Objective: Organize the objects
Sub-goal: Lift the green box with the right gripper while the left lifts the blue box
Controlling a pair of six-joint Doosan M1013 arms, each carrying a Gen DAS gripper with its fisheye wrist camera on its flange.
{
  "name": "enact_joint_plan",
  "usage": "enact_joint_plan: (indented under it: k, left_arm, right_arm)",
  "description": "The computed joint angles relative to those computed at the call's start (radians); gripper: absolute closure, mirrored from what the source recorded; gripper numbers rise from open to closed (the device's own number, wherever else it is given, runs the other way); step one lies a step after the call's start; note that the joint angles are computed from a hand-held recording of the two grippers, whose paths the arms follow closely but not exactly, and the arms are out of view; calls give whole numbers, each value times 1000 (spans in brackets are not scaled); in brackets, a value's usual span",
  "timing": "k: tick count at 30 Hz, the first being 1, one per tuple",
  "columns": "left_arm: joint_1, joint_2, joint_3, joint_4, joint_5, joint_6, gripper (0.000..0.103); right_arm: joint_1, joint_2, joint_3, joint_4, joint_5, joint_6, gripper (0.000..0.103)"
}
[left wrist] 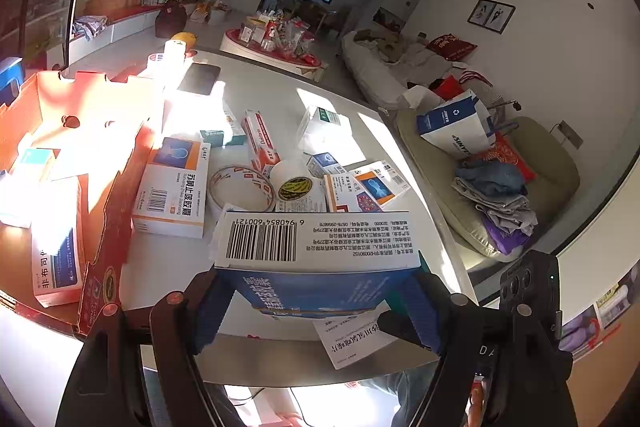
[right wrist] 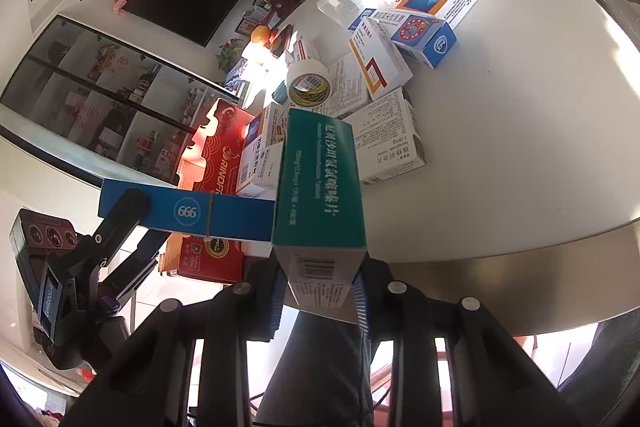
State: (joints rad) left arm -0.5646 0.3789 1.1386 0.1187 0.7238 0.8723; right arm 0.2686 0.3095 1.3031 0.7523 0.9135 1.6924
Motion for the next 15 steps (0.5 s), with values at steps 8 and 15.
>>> enact_joint_plan:
  k: [8,15]
  left_arm:
    - [1,0,0,-6,8,4,22]
    - [0,3,-7,-7,15,12,22]
  right_arm:
    - [-3,3,0,5,3,0,75]
    - [-4,6,-1,6,0,0,75]
